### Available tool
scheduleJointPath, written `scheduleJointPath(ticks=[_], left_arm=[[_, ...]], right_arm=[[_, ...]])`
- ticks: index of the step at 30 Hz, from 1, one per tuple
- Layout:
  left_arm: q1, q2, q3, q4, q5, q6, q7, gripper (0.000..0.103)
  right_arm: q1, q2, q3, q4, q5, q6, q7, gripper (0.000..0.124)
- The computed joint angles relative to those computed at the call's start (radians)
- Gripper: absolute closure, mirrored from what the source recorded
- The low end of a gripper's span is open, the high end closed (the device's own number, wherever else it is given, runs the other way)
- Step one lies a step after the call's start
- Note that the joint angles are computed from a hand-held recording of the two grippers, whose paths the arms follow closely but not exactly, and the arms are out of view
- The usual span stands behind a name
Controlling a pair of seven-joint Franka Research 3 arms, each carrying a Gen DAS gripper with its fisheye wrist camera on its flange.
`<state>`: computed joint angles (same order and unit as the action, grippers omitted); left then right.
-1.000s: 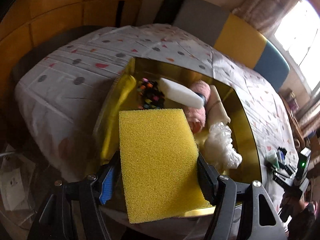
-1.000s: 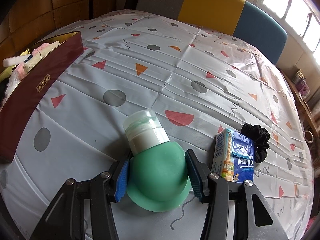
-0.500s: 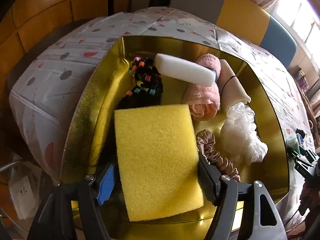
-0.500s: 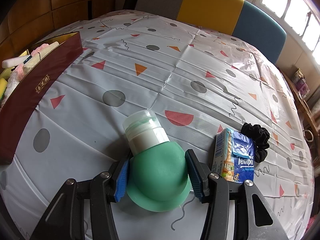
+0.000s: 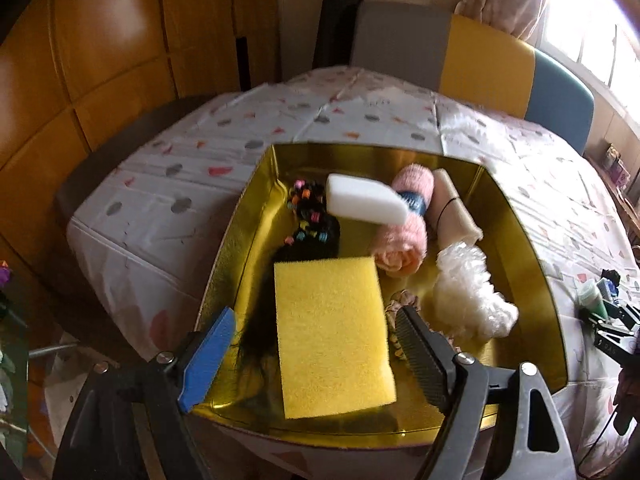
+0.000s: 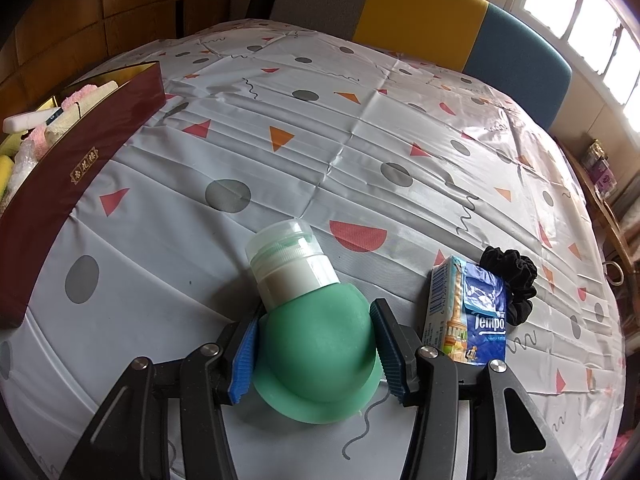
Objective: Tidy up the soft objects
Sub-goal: 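Lower the yellow sponge into the gold tray and open the left tool, then carry the green-capped bottle over the gold tray with the right tool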
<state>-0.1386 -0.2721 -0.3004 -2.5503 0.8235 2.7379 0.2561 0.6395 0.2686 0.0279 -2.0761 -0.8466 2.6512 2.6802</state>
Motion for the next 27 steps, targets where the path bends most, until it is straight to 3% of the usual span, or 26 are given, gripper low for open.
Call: scheduleJointPath(ticks=[11,27], left_arm=[[0.009,-0.069,-0.049,-0.011,0.1,0.0,-0.097,0.019],[0.004,-0.079,-0.036,-0.035,0.083,0.042,-0.075,0.019]], right_arm=[[0.002,-0.001,0.0,-0.002,-0.007,-0.007,0.011,0.071],[0.011,0.006,0.014,0.032,0.042,-0.093,0.064,0.073]])
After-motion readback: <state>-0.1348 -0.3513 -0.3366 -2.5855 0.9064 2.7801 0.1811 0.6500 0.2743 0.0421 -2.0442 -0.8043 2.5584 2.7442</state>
